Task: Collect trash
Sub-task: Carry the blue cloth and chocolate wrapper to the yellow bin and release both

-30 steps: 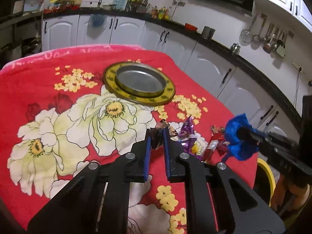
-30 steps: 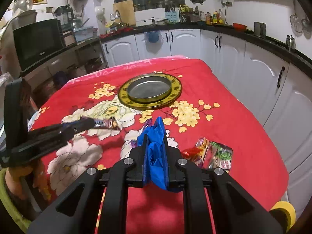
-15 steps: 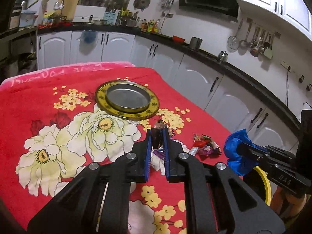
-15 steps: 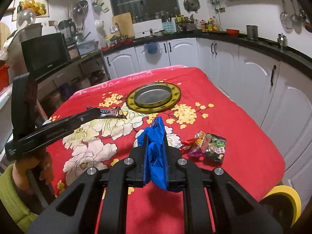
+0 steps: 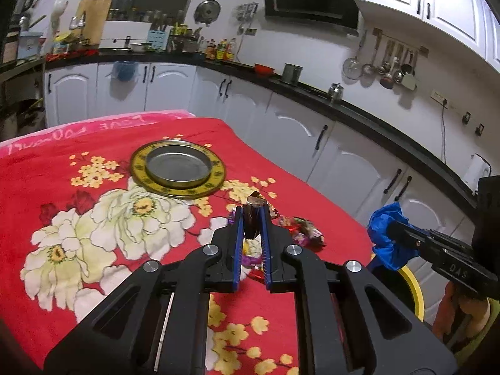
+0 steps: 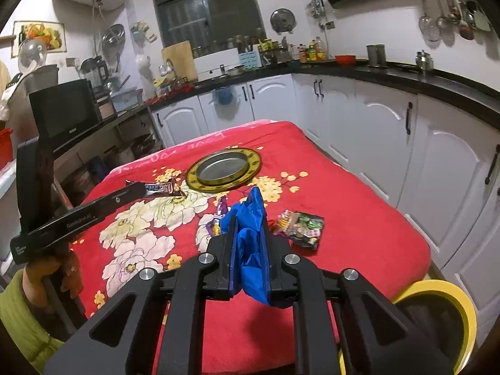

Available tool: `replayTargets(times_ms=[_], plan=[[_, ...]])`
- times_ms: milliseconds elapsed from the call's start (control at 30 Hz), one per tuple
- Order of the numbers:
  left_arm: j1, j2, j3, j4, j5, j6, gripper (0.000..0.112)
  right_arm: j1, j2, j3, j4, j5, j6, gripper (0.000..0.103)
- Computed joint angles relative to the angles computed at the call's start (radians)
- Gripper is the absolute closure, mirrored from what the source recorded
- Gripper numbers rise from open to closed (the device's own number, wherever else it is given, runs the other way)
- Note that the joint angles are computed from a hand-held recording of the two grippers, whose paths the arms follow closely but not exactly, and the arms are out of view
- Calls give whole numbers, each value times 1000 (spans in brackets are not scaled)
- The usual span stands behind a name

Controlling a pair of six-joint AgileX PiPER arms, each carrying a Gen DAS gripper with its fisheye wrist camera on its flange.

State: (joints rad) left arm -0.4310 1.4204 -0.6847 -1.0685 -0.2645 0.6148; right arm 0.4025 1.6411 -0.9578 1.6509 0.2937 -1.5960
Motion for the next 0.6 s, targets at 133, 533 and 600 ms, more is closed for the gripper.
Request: replayTargets(times_ms=[133,533,600], plan=[[-52,6,-11,-67,-26,61,106,-35,-29,39,34,15,-36,91],[-178,39,-59,-191,-88,177,106,-154,-111,118,52,73,-54,91],[-194,47,-68,-192,-91,179,106,-179,-127,135,59,81,-65,91]])
